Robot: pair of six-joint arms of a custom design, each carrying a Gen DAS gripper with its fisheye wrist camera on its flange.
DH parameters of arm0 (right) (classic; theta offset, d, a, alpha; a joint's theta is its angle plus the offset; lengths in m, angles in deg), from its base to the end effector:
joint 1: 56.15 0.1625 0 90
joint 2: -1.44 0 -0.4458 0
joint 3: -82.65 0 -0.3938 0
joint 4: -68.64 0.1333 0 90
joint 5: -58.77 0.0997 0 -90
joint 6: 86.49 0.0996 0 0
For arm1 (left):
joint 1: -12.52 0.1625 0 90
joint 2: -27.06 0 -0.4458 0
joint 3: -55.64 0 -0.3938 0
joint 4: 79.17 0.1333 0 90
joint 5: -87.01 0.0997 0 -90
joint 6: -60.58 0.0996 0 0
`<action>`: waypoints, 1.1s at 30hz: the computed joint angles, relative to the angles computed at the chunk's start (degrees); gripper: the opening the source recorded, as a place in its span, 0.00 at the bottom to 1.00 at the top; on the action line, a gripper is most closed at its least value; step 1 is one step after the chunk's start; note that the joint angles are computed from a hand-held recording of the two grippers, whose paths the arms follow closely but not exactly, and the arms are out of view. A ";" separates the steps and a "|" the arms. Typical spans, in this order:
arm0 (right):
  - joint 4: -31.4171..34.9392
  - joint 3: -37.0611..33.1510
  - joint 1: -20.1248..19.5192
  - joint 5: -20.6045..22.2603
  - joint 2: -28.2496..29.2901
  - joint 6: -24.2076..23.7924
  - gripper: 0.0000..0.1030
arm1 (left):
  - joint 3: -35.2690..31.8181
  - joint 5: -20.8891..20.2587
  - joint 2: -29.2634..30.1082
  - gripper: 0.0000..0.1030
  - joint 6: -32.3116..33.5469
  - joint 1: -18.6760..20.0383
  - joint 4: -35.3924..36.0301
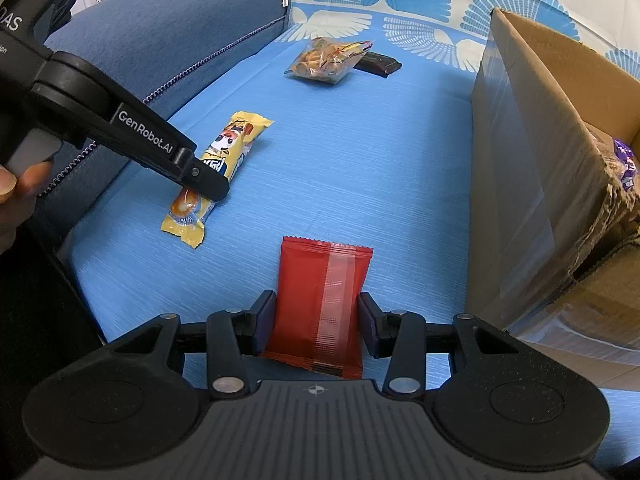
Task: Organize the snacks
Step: 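Lift the yellow wafer bar with the left tool while the right tool lifts the red packet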
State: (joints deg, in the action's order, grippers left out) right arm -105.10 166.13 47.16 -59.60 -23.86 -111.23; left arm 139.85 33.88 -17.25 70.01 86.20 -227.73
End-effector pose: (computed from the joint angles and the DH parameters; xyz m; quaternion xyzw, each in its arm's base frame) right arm 0.2537 -0.6988 -0.0176 0.2570 -0.9115 0.1896 0.2592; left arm -0.0230 -0.7655 0.1777 0.1586 0.9240 -0.1723 0.3022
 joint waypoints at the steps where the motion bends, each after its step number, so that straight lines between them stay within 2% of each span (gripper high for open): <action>1: -0.08 0.03 0.01 -0.03 0.01 -0.08 0.44 | -0.01 0.07 0.05 0.25 0.00 -0.04 0.02; 9: -0.36 0.15 0.03 -0.09 0.05 -0.41 0.44 | -0.08 0.39 0.28 0.25 0.26 -0.09 0.26; 17: -0.87 0.15 0.13 -0.31 0.19 -0.80 0.43 | 0.55 -0.21 0.13 0.14 1.17 -0.11 -1.19; 20: -3.46 0.48 0.37 -0.67 0.42 -1.90 0.43 | 1.03 -0.69 -0.11 0.14 1.38 -0.14 -2.45; 28: -9.33 1.45 0.24 1.30 0.14 -3.54 0.42 | 2.90 -2.35 -1.08 0.14 2.26 -0.13 -7.57; 33: -13.96 2.23 0.40 2.54 0.08 -6.19 0.42 | 4.30 -3.43 -1.81 0.14 2.67 -0.12 -11.27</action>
